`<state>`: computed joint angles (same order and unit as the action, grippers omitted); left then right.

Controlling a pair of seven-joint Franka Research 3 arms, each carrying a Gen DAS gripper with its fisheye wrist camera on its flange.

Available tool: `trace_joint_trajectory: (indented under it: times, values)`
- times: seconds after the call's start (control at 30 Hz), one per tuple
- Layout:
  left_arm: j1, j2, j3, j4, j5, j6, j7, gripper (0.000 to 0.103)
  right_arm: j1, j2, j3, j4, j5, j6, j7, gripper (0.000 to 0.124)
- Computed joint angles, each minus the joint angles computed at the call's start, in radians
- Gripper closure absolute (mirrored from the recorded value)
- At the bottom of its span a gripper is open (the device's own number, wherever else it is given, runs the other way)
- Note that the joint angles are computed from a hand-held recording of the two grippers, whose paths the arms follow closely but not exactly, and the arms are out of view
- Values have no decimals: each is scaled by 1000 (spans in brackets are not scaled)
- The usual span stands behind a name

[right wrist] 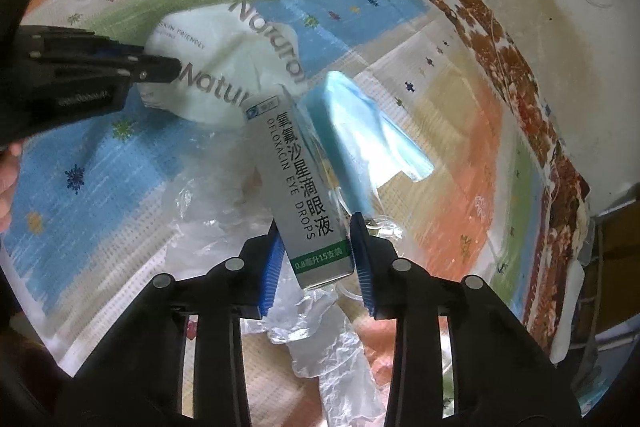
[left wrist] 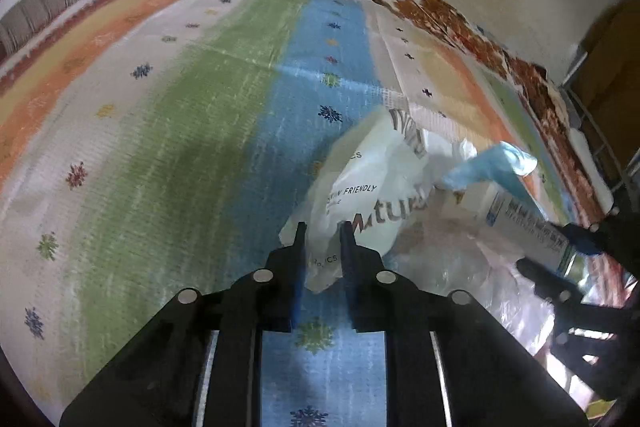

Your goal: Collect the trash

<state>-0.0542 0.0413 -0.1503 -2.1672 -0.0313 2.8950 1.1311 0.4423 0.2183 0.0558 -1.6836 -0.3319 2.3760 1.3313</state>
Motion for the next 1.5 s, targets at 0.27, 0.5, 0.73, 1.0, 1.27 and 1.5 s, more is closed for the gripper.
trace_joint_trajectory:
  times: [0.27, 0.5, 0.73, 1.0, 1.27, 1.5]
  values:
    - [15, -48, 28, -3, 143, -20, -180, 94, -29, -70, 2, -73, 66, 64, 61, 99]
    - [13, -113, 22, -38, 183, -52, -198, 95, -72, -169, 14, -171, 133, 113, 128, 100]
    - [9, -195, 37, -92, 166, -103, -199, 96, -119, -282, 24, -280, 214, 139, 180, 101]
    - [-18, -291, 37, -131, 113, -152, -221, 97, -163, -440, 35, -439, 351, 181, 171, 101]
    - [-37, -376, 24, -166, 142, -216, -244, 98, -188, -547, 47, -543, 431, 180, 173, 101]
    - [-83, -447, 27, -191, 110, -237, -244, 98, -190, -623, 60, -597, 460, 176, 162, 101]
